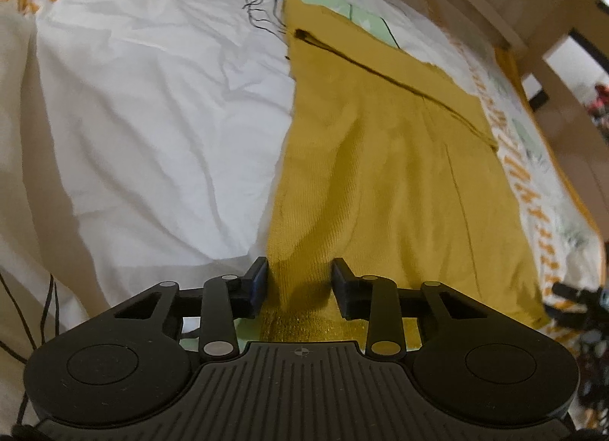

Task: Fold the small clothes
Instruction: 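Lower the left gripper onto the sweater hem and close it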

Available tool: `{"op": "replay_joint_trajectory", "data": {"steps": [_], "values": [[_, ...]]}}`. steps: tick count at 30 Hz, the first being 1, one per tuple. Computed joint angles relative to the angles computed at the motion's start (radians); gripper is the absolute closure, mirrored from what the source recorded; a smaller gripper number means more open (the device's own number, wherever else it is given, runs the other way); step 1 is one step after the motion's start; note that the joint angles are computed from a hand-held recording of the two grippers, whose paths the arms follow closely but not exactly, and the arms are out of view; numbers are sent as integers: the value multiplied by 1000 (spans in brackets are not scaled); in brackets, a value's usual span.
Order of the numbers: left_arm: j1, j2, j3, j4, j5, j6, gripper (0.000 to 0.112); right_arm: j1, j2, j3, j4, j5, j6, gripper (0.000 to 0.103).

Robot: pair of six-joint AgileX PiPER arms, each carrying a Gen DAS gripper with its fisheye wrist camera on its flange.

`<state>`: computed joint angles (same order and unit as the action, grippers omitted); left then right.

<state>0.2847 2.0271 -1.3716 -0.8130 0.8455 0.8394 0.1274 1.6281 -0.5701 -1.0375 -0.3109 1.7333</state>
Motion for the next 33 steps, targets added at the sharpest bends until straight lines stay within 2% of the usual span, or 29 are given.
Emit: {"op": "replay_joint_trajectory", "data": {"steps": [13,17,21,24,26,28,30,32,33], "values": [[54,40,-42,-80,10,-66,78,11,1,-8,-19,4,24,0],[50,58,-66,-54,21,-103,79,11,3,-13,-44,7,44,0],[-3,46,-67,11,13,-50,79,24,4,-20,-56,24,54,0],[-48,23,-46,70,-32,-25,79,33,8,-32,-87,39,76,0],[-51,24,-47,75,-37,-24,83,41,9,-39,-103,51,87,0],[-33,34,-51,51,-22,-26,101,45,10,-43,-109,57,90,0],[-9,45,-59,19,4,-33,105,47,8,-43,-108,60,93,1],[8,40,-49,-12,17,-23,106,49,3,-36,-52,64,50,10],[11,29,-37,-23,12,-10,107,50,0,-33,-28,67,31,30]]}}
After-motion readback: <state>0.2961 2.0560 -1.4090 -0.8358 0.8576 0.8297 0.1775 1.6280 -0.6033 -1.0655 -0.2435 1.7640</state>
